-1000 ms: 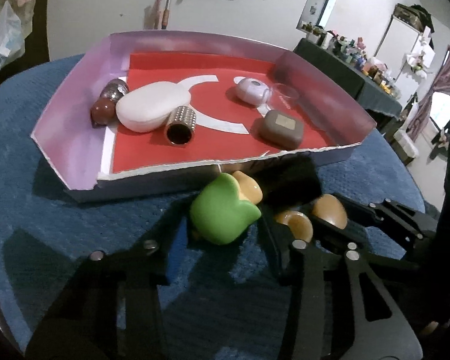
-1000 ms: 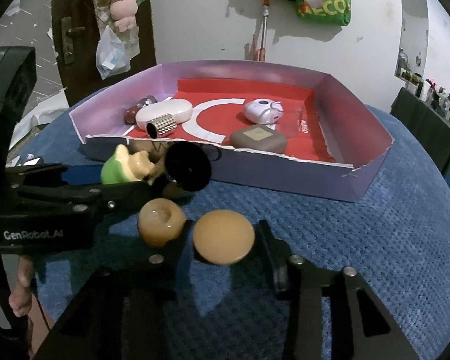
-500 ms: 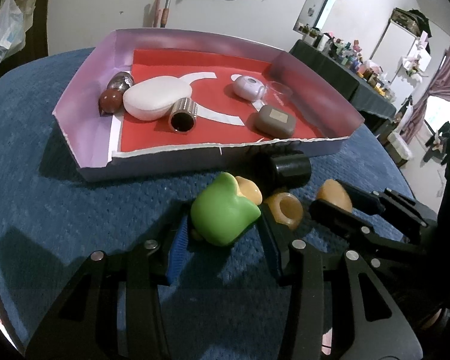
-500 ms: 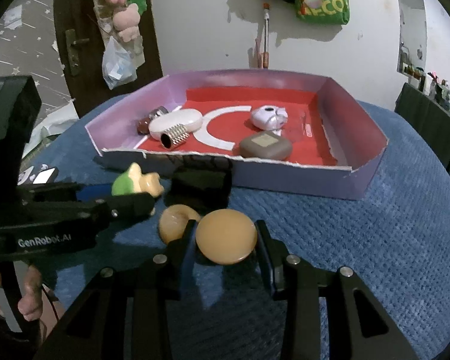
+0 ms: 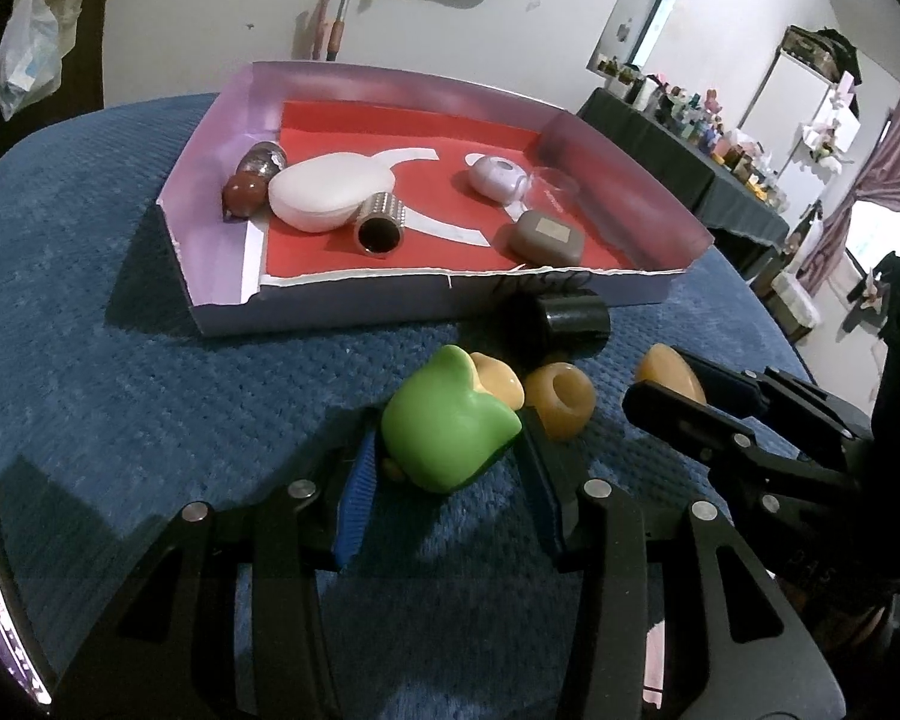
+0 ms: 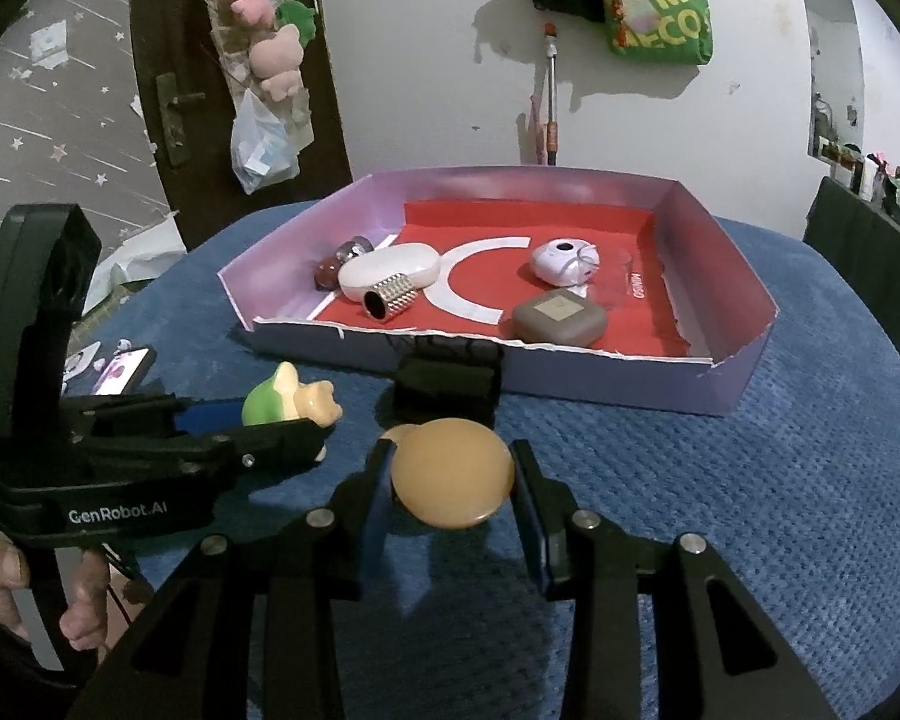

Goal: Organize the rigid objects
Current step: 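Grasp the green apple toy with left tool while right tool grasps the round orange cap, then lift and carry the green toy over the box with left tool while right tool carries the orange cap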

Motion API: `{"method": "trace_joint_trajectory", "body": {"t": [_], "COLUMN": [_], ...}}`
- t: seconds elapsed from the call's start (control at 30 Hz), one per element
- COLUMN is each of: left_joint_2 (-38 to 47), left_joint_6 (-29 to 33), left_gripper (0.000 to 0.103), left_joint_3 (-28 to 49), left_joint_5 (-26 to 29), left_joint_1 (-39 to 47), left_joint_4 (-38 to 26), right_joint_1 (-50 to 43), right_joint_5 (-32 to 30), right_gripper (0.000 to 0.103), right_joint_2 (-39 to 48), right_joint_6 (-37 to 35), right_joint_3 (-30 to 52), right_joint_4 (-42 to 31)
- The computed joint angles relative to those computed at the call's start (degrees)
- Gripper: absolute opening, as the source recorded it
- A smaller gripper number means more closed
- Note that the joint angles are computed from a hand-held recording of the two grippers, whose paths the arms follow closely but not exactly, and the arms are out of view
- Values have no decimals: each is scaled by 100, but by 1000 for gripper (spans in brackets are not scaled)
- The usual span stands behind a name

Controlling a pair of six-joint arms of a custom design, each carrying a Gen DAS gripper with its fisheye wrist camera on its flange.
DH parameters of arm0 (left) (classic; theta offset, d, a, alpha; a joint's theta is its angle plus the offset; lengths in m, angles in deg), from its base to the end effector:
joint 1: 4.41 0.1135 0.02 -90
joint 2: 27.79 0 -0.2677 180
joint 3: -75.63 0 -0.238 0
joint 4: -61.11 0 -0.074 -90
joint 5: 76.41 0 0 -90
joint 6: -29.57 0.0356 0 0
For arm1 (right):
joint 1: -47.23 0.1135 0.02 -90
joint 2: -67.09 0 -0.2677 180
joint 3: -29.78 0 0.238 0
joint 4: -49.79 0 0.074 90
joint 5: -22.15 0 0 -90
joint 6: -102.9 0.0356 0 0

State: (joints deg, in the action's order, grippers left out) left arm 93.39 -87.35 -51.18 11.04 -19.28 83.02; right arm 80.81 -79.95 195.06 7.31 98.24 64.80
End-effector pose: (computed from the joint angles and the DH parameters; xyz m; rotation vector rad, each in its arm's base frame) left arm 0.3134 -0.0816 0.0430 -0.2727 2.3786 -0.2945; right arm 0.3150 0.2181 0.0432 -0.8959 2.2030 0.4853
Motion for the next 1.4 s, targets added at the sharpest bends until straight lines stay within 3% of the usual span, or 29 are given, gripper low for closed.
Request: {"method": "trace_joint_trajectory", "body": {"t": [0.57, 1.4], "left_joint_2": [-349, -925], "left_joint_6": [-20, 573], "left_gripper": [42, 42], "left_joint_3": [-357, 547], "left_joint_5": [-11, 108], "left_joint_1": [-29, 114], "left_joint_4": [219, -908], "right_joint_1": [65, -113], "right_joint_5": [-32, -569], "right_gripper": [40, 40], "right_joint_2": [-165, -393], "right_joint_6": [-20, -241], "right_joint_3": [-149, 536], "right_joint_4": [43, -753]}}
